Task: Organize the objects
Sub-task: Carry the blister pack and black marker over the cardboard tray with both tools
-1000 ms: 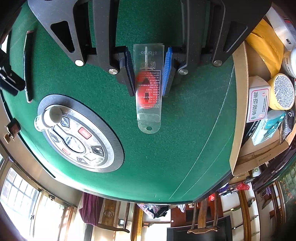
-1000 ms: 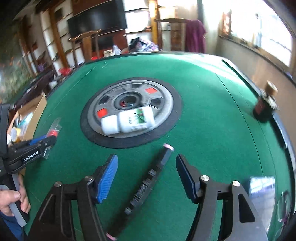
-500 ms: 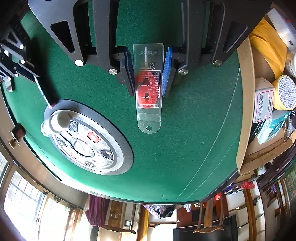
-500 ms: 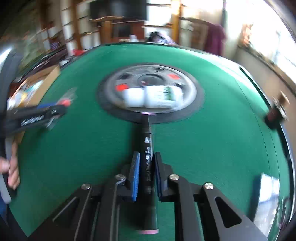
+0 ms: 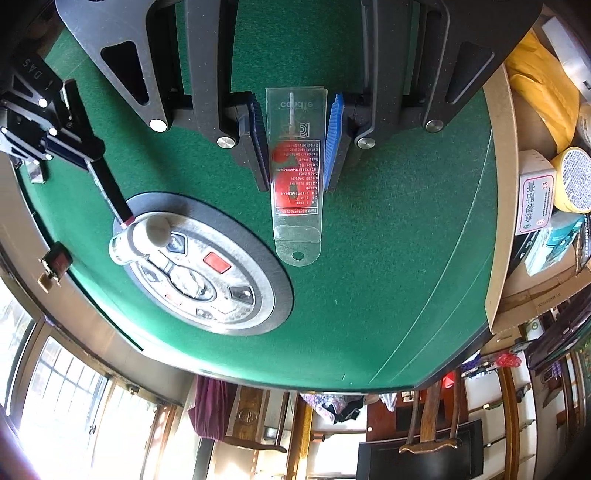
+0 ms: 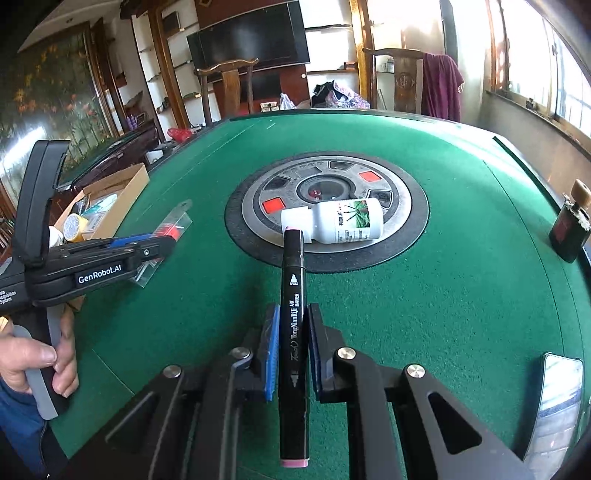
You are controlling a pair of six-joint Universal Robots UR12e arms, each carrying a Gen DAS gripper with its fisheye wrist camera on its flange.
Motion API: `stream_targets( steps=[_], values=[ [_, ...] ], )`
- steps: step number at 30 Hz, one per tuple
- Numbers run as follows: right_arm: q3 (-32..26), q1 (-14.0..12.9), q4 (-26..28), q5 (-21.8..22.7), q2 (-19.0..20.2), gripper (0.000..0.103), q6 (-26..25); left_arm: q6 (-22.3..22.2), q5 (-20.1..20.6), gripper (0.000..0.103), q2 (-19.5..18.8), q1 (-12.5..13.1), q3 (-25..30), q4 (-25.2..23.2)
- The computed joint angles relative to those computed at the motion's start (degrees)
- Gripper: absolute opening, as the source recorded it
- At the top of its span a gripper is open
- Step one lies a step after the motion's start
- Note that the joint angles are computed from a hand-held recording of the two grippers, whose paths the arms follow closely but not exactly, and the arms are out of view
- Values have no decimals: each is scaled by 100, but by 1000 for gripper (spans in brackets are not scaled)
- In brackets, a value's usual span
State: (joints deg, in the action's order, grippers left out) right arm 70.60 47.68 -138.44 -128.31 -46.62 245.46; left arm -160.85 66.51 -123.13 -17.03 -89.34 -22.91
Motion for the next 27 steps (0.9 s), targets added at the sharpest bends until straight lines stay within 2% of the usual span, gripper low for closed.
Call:
stream_targets(
  steps=[5, 14, 21, 27],
  values=[
    [-21, 34, -187, -156, 25, 13, -97, -131, 20, 27, 42, 7, -118, 467],
    [-76, 58, -362, -274, 74, 13, -223, -318, 406, 27, 106, -4, -322, 1422],
    [-260, 77, -378, -298, 165, 13, -338, -232, 449, 27, 201, 19, -508, 1803],
    [-555, 62, -488, -142, 337, 13, -588, -207, 408, 27, 300, 92, -677, 2057]
  ],
)
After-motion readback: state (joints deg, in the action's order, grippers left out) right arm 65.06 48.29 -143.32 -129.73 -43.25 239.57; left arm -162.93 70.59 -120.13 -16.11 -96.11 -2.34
